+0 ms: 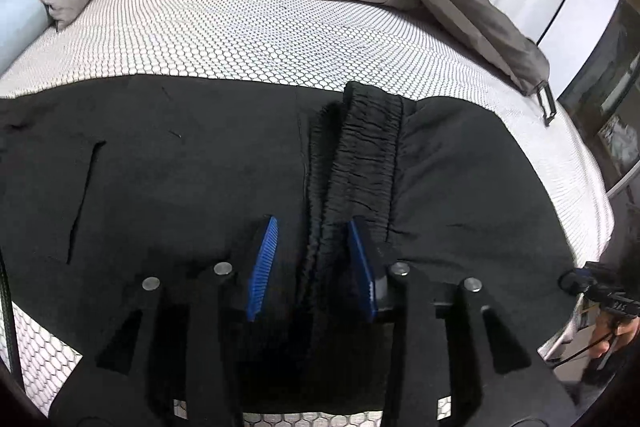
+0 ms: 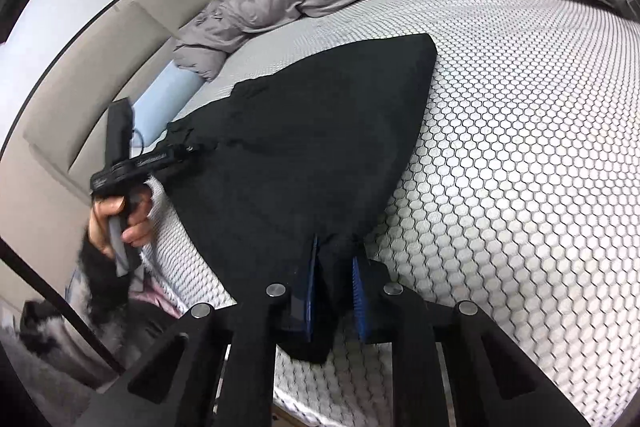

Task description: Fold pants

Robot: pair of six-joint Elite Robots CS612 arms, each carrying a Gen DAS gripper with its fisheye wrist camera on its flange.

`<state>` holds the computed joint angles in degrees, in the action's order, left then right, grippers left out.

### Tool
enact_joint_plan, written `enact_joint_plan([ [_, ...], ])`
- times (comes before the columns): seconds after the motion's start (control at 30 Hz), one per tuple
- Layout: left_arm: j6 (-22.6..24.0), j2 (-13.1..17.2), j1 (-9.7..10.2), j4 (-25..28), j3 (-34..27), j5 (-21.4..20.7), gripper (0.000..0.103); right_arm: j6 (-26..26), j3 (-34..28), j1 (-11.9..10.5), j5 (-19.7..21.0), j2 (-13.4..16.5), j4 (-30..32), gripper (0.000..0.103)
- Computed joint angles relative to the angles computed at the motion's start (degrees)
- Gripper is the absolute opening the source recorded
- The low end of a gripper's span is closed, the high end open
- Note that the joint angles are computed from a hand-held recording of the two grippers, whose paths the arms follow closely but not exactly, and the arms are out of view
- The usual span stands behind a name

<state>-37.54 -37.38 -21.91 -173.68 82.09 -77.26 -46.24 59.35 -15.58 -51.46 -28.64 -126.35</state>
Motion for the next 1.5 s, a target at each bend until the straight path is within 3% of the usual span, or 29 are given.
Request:
enact_joint_plan([
  [0.07, 0.4, 0.0, -0.17, 0.9, -0.3, 0.8, 0.038, -1.2, -1.8, 0.0, -2.4, 1.0, 3.9, 0.021],
  [0.17, -0.3, 0.1, -0.03, 0.8, -0.6, 0.8, 0.038, 0.2, -1.7, -1.2, 4.1, 0.7, 4.2, 0.03],
  [0.23, -1.2, 0.1, 0.08, -0.2, -0.5, 0.6, 0.038, 5.4, -1.6, -1.8, 9.4, 1.1, -1.1, 0.051],
  [0.33, -1.9, 0.5, 0.21, 0.6, -1.4, 0.2, 0.038, 13.2, -6.5, -1.3, 12.3, 4.1, -1.8, 0.051],
  [0.4, -1.7, 1.0, 0.31, 1.5, -2.3, -0.3, 0.038, 15.7, -11.4, -0.4, 11.0, 6.8, -0.2, 0.051],
  [0.47, -1.3, 1.3, 0.27, 2.4, -3.1, 0.0, 0.038, 16.8, -19.1, 0.7, 9.1, 10.7, 7.4, 0.05],
  [0.53, -1.3, 1.5, 0.41, 2.0, -3.4, -0.8, 0.038, 16.1, -23.0, 1.2, 9.1, 12.7, 9.5, 0.026],
  [0.6, -0.4, 1.7, 0.49, 1.5, -3.7, -1.6, 0.038, 18.2, -21.8, 1.5, 11.0, 12.3, 3.1, 0.018],
  [0.67, 0.9, 1.8, 0.3, 2.7, -4.0, -0.3, 0.038, 20.4, -22.8, 1.5, 10.7, 12.7, 1.1, 0.018],
  [0.8, 1.7, 1.1, -0.01, 2.6, -2.8, 1.9, 0.039, 22.5, -21.2, 2.4, -1.0, 11.9, -4.1, 0.037],
  [0.97, 8.9, -1.4, -2.06, -6.6, 1.8, 6.1, 0.04, 18.2, -8.6, 0.8, 0.0, 5.4, -17.5, 0.038],
  [1.07, 15.3, -1.1, -3.34, -10.9, 2.2, 3.1, 0.053, 15.3, -2.1, 0.0, 3.4, 2.0, -20.1, 0.038],
  [1.2, 22.8, 1.2, -4.28, -7.7, -1.1, -4.4, 0.054, 8.6, 2.3, 1.6, 4.3, -0.2, -20.0, 0.039],
  [1.3, 25.2, 2.7, -4.55, -0.8, -3.7, -4.5, 0.054, 5.2, 3.4, 3.7, -0.1, 0.0, -19.7, 0.039],
  [1.37, 26.5, 2.9, -4.27, -1.7, -3.2, -5.4, 0.054, 3.3, 3.1, 4.7, -3.9, 0.5, -19.1, 0.039],
  [1.43, 26.3, 2.3, -3.87, -1.4, -2.3, -6.3, 0.054, -0.2, 4.1, 4.8, -5.9, 0.8, -23.1, 0.039],
  [1.5, 26.2, 1.8, -3.45, -2.5, -1.0, -6.7, 0.054, 0.1, 5.1, 4.5, -8.3, 0.6, -27.1, 0.039],
])
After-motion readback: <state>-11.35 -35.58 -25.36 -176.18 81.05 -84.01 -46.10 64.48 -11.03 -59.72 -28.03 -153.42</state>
